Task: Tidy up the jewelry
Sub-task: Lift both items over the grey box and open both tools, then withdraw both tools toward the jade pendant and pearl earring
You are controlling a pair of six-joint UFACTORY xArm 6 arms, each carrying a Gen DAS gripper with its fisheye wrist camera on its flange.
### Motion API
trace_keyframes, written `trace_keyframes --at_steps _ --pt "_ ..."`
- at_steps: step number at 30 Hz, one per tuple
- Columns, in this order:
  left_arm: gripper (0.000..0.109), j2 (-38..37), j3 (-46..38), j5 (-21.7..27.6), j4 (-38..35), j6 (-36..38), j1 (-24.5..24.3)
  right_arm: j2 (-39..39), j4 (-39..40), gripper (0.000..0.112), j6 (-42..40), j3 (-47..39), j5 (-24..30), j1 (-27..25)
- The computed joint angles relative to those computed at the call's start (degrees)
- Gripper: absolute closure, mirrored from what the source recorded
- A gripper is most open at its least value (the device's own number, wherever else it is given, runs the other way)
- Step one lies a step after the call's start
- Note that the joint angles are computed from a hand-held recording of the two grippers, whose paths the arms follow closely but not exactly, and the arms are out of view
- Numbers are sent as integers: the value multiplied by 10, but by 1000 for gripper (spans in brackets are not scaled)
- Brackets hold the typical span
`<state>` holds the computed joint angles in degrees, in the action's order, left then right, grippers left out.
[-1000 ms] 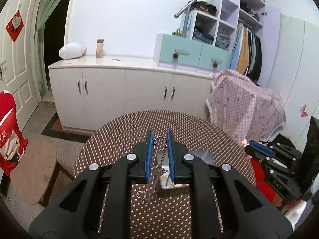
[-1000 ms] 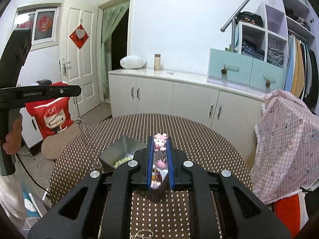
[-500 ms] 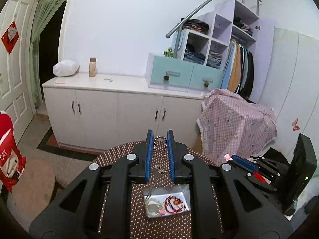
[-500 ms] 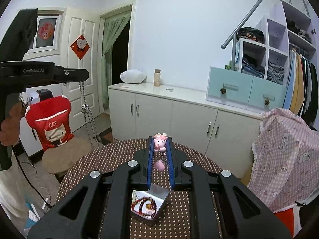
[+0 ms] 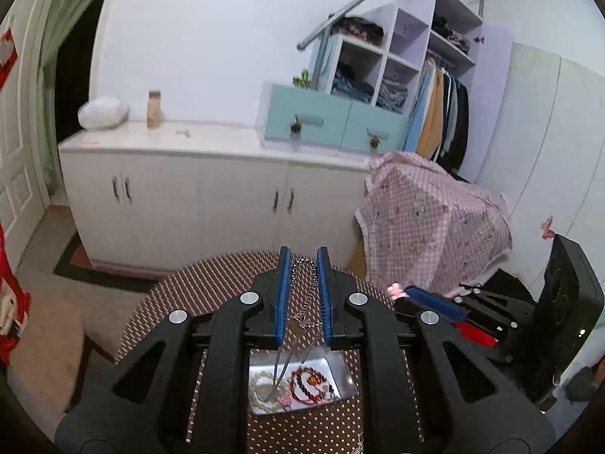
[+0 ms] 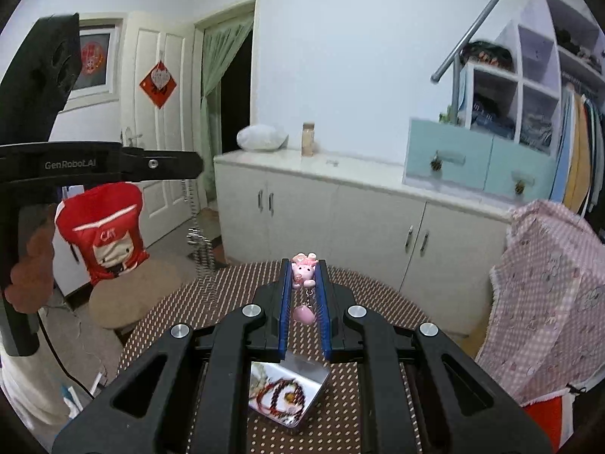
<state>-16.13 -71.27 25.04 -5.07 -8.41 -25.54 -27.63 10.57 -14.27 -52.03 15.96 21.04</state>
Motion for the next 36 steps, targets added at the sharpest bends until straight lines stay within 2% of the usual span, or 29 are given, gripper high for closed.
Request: trace_keyframes --at_steps 5,12,14,15,16,17,18,20,24,30,36 --pt "94 28 33 6 -57 32 4 23 20 101 -17 17 26 10" --pt "94 64 64 30 -46 40 -5 51 85 100 -65 27 60 9" --pt "91 68 68 43 -13 32 -8 51 80 95 -52 33 58 4" --pt "75 69 72 43 5 22 -10 50 87 88 -52 35 58 1" --pt "46 68 76 41 15 14 -11 46 96 84 -51 38 58 -3" --pt "40 61 92 20 25 5 -11 44 96 76 -48 42 54 -6" --pt "40 56 102 7 29 2 -11 38 85 68 -36 48 47 -8" --pt "40 49 110 6 31 4 -11 30 58 62 -9 58 37 -11" --pt "40 39 123 8 62 -20 -8 22 59 48 8 68 27 -15" --pt "40 21 149 9 61 -13 -7 15 78 37 1 80 22 -17" --pt "32 -11 192 0 57 -2 -14 -16 50 27 39 116 13 -25"
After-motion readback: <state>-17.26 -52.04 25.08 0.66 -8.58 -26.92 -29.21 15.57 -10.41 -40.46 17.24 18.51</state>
